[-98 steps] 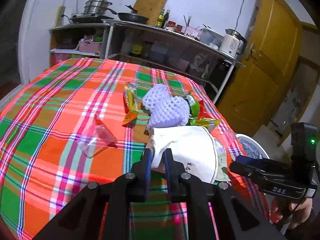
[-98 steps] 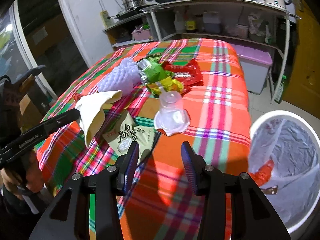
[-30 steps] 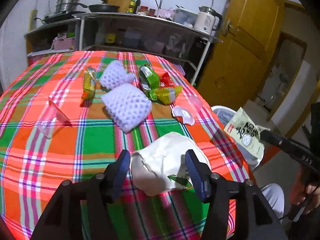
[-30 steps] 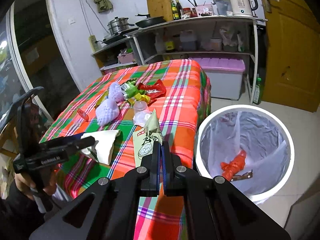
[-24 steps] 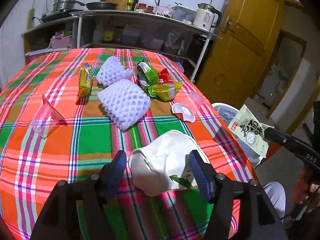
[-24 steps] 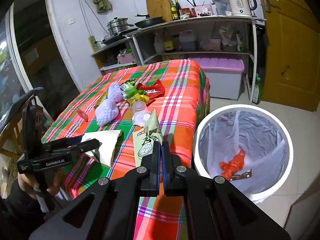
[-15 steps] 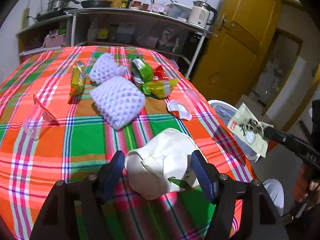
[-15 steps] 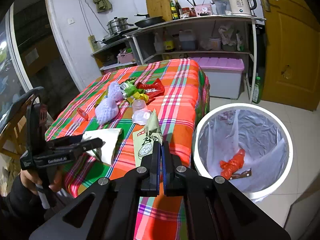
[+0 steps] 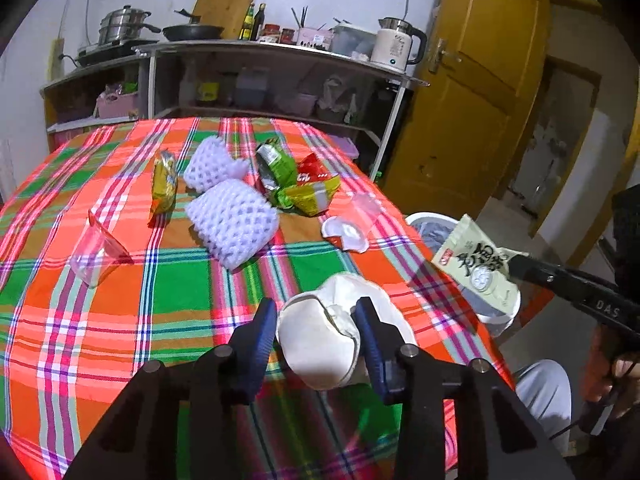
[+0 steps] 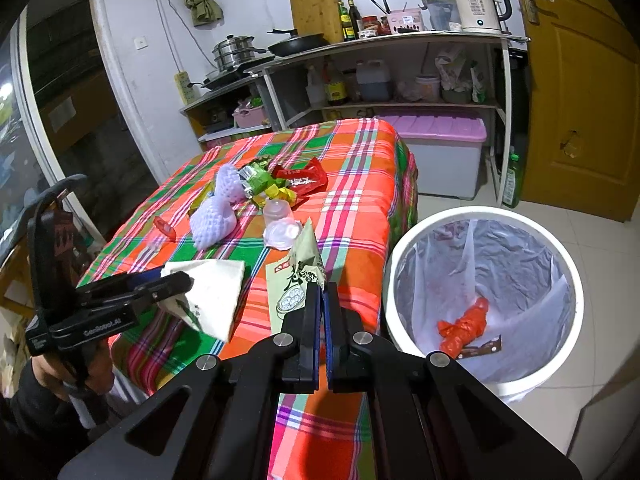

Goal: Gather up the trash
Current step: 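Lift the paper cup with the left gripper while the right carries the sachet to the bin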

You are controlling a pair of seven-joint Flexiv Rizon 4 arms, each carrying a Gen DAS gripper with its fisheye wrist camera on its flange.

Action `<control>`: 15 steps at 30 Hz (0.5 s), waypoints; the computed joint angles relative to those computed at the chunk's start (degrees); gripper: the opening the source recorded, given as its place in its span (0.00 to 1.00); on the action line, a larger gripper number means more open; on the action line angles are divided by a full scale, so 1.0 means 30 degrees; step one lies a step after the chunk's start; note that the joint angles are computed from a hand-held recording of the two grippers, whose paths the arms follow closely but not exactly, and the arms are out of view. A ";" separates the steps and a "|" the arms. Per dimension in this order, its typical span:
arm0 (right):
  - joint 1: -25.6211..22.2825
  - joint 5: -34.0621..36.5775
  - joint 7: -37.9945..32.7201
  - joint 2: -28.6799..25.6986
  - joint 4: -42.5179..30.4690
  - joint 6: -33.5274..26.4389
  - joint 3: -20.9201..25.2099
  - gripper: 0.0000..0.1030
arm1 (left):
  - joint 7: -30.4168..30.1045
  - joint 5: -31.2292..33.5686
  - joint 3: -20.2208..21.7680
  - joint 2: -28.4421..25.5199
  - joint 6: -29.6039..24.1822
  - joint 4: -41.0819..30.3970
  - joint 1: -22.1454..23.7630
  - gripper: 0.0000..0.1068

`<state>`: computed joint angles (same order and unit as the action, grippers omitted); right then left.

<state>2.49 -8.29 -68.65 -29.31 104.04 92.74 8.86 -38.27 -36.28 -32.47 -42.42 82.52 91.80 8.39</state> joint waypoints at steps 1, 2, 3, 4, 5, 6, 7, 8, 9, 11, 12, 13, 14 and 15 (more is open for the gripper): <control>0.0041 0.0012 0.0026 0.0032 0.0027 0.0034 -0.0062 0.02 | 0.0084 -0.0028 -0.0175 0.0048 0.0129 0.0083 0.0084 0.38; 0.0099 0.0018 0.0060 0.0064 0.0062 0.0084 -0.0141 0.02 | 0.0146 -0.0060 -0.0365 0.0085 0.0246 0.0150 0.0171 0.38; 0.0241 0.0017 0.0144 0.0136 0.0156 0.0173 -0.0328 0.02 | 0.0264 -0.0133 -0.0718 0.0148 0.0464 0.0299 0.0362 0.38; 0.0285 0.0009 0.0190 0.0173 0.0197 0.0218 -0.0402 0.02 | 0.0321 -0.0135 -0.0941 0.0162 0.0609 0.0363 0.0477 0.38; 0.0338 0.0003 0.0243 0.0220 0.0262 0.0282 -0.0486 0.02 | 0.0345 -0.0102 -0.1113 0.0155 0.0707 0.0374 0.0557 0.38; 0.0392 -0.0008 0.0300 0.0275 0.0334 0.0357 -0.0593 0.02 | 0.0351 -0.0062 -0.1294 0.0161 0.0792 0.0387 0.0633 0.38; 0.0426 -0.0034 0.0346 0.0319 0.0380 0.0394 -0.0669 0.02 | 0.0330 -0.0010 -0.1450 0.0164 0.0854 0.0374 0.0678 0.38; 0.0505 -0.0058 0.0413 0.0360 0.0444 0.0459 -0.0790 0.02 | 0.0286 0.0055 -0.1556 0.0178 0.0891 0.0384 0.0711 0.38; 0.0550 -0.0083 0.0470 0.0406 0.0507 0.0511 -0.0883 0.02 | 0.0224 0.0128 -0.1641 0.0172 0.0866 0.0319 0.0693 0.38; 0.0758 -0.0130 0.0660 0.0537 0.0693 0.0647 -0.1218 0.02 | 0.0195 0.0264 -0.1859 0.0178 0.0860 0.0294 0.0691 0.38; 0.0847 -0.0148 0.0766 0.0612 0.0800 0.0712 -0.1394 0.02 | 0.0151 0.0334 -0.1893 0.0155 0.0856 0.0252 0.0649 0.38; 0.0921 -0.0166 0.0872 0.0679 0.0894 0.0771 -0.1539 0.02 | 0.0097 0.0415 -0.1905 0.0124 0.0749 0.0129 0.0549 0.38; 0.1000 -0.0187 0.0979 0.0733 0.0986 0.0836 -0.1696 0.02 | 0.0062 0.0476 -0.1902 0.0096 0.0651 0.0021 0.0457 0.38; 0.1160 -0.0202 0.1128 0.0824 0.1143 0.0932 -0.1987 0.02 | 0.0049 0.0533 -0.1894 0.0064 0.0538 -0.0111 0.0336 0.38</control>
